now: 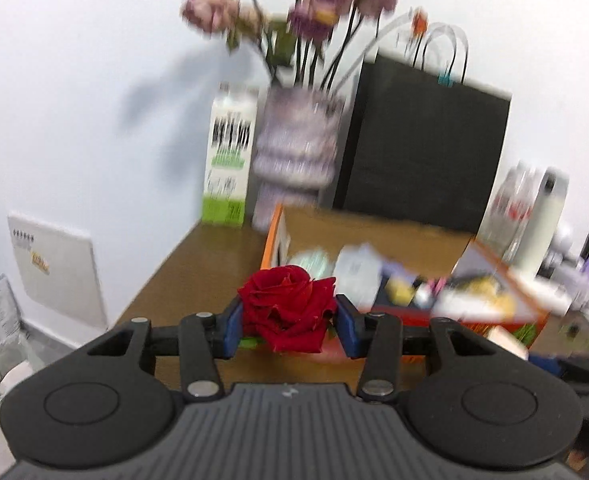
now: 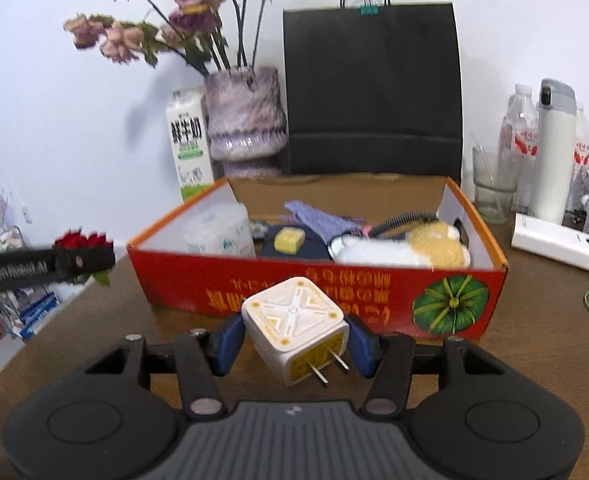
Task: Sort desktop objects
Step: 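Carry the rose into the box with left tool while right tool drops the charger there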
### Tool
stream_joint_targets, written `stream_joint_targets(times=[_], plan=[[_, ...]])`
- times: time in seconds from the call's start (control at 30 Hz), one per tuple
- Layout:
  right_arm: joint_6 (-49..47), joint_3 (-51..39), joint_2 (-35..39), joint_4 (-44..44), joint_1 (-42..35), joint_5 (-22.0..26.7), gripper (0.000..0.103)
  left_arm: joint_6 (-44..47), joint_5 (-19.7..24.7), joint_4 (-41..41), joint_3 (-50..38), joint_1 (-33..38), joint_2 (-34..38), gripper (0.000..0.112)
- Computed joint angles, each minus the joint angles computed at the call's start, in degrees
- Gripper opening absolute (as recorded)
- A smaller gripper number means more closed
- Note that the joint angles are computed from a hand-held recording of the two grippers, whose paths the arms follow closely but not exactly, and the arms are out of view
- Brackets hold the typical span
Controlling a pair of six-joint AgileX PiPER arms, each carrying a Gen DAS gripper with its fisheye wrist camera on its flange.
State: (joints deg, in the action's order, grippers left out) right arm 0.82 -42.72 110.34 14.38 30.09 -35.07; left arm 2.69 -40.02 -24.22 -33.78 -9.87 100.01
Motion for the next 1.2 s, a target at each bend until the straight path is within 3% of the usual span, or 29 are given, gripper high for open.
stream_joint_targets(times=[0.13,0.5,0.83,1.07,1.1,1.17,1.2], plan=[[-0.44,-0.28,-1.76,0.6,-1.19,-1.29,0.054,2.38,0.52,-3.35,-3.32,-3.09,-1.38,0.047],[4.3,-7.76,1.41,-6.39,-9.25,0.57,0.054,8.63,3.85,-9.54,-18.9,-7.25,8.92,0.047],[4.64,-23.32,10.8,-11.0,-11.76,8.53,0.054,16.89,10.84,-12.7,-34.18,-3.58,18.85,0.047],[-2.39,-35.07,16.92,-4.63,-10.02,15.28,0.054,25.69,16.38,-18.5,-45.13,-1.48,24.94,0.048],[-3.19,-37.05,17.73,-4.02,-10.0,17.3,0.054,26.49,17.02,-18.91,-46.09,-1.28,25.53,0.052],[-2.82,-39.16,18.71,-4.99,-10.24,19.52,0.057,31.73,17.96,-23.45,-47.92,-1.37,26.55,0.078],[-4.84,-39.39,18.8,-2.93,-10.21,19.71,0.062,33.74,16.96,-25.6,-47.96,-1.77,26.69,0.101]])
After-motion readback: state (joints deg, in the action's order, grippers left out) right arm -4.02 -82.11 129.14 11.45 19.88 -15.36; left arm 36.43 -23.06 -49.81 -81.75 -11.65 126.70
